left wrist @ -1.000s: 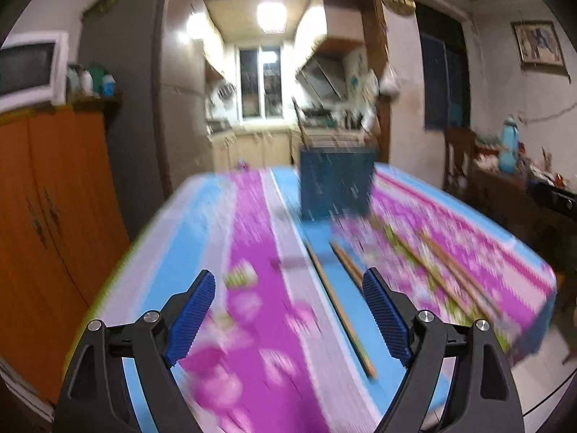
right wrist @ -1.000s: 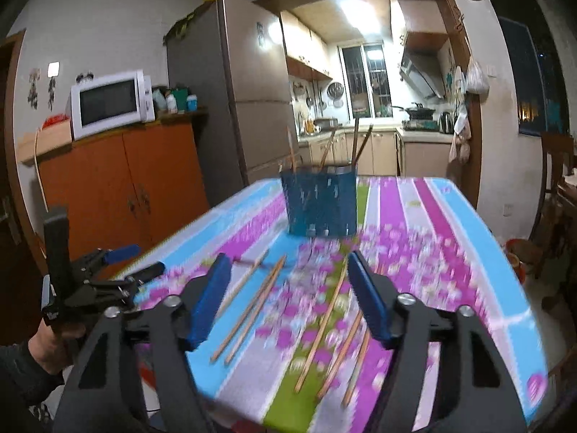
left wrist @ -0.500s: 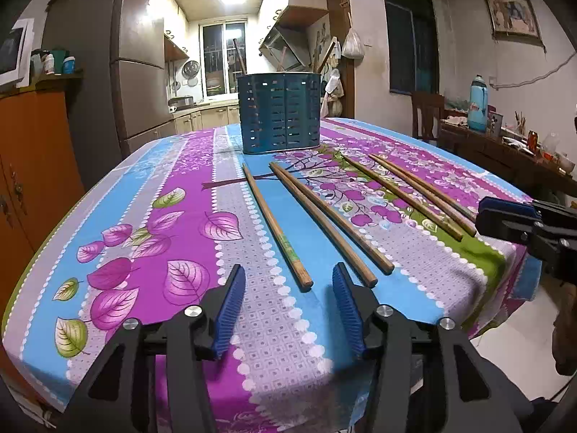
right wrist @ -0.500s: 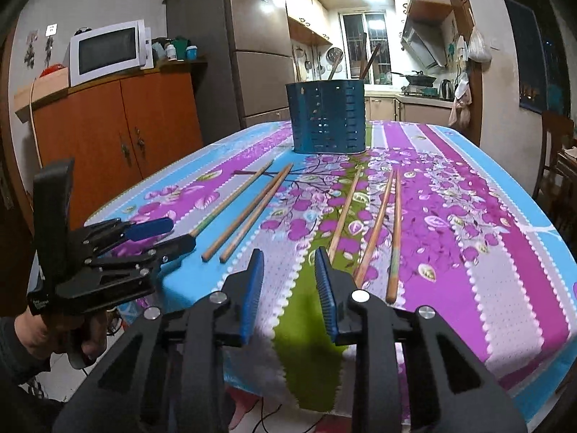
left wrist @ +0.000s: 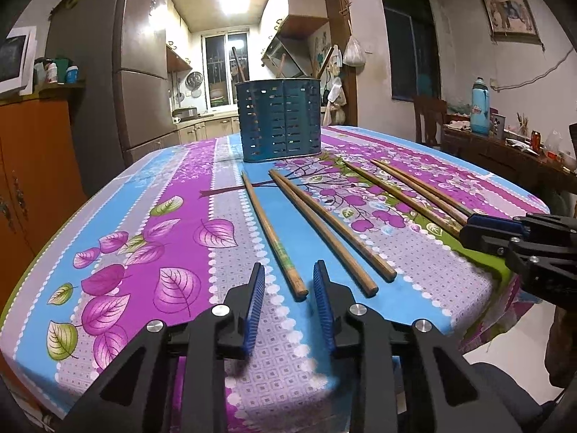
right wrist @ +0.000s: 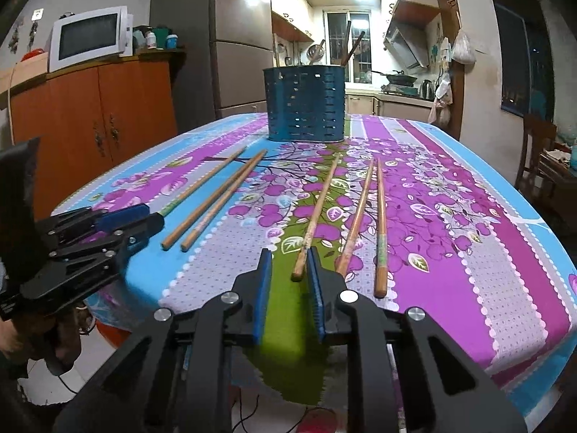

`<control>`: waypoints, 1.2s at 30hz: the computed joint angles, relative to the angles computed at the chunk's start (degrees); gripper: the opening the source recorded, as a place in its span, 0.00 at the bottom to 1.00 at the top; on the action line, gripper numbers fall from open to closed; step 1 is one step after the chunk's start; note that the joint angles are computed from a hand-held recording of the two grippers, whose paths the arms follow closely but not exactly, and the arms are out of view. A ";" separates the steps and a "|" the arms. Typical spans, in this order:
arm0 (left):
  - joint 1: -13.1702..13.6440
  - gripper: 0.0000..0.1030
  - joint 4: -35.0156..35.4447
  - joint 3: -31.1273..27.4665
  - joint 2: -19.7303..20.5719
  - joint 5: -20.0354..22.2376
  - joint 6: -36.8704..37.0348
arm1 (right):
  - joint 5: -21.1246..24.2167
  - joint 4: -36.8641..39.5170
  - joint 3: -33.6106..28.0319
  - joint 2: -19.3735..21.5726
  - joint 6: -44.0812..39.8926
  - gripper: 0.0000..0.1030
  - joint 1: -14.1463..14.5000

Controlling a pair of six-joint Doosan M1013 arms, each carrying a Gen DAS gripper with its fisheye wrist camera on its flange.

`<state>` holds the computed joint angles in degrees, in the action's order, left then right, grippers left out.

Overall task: Organize utensils
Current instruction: 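Move the right tool back over the remaining chopsticks, then close the right tool on a wooden chopstick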

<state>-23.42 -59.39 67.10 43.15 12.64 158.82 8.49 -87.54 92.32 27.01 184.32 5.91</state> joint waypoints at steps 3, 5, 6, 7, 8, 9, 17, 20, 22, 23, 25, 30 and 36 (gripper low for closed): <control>-0.14 0.29 -3.19 0.36 0.00 -0.97 3.01 | 0.81 1.64 -0.51 0.47 -1.36 0.17 0.12; -0.19 0.29 -7.14 0.75 -0.03 -1.65 6.70 | 1.08 1.08 -0.63 0.65 -0.54 0.16 0.16; -0.24 0.29 -8.83 0.94 -0.06 -2.02 8.37 | 1.33 0.32 -0.62 0.68 0.21 0.16 0.22; -0.29 0.29 -10.79 1.09 -0.06 -2.38 10.22 | 1.55 -0.56 -0.62 0.72 1.09 0.16 0.27; -0.33 0.29 -12.08 1.23 -0.08 -2.59 11.35 | 1.71 -2.09 -0.57 0.75 2.71 0.16 0.30; -0.39 0.29 -13.75 1.39 -0.10 -2.89 12.74 | 1.81 -3.50 -0.51 0.78 4.24 0.15 0.32; -0.81 0.21 -28.57 2.70 -0.40 -4.32 27.18 | 2.86 -12.43 0.07 0.85 13.61 0.15 0.57; -0.77 0.21 -29.29 2.68 -0.38 -4.22 27.73 | 2.98 -12.77 0.05 0.90 14.10 0.15 0.64; -0.76 0.21 -29.33 2.65 -0.36 -4.24 27.62 | 2.93 -13.55 0.09 0.89 14.98 0.15 0.62; -0.78 0.21 -30.00 2.68 -0.36 -4.33 28.27 | 2.98 -14.24 0.13 0.90 15.76 0.15 0.63; -0.81 0.21 -31.47 2.69 -0.33 -4.48 29.55 | 3.09 -15.18 0.13 0.94 16.88 0.15 0.66; -0.92 0.21 -37.74 3.09 -0.39 -4.86 35.78 | 3.85 -19.70 0.37 1.05 21.26 0.15 0.77; -1.08 0.13 -46.95 3.89 -0.64 -5.15 44.80 | 4.86 -24.12 0.67 1.18 24.96 0.14 0.97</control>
<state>-24.51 -106.33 70.99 42.52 7.49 203.62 13.35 -111.66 92.99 28.19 209.28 6.88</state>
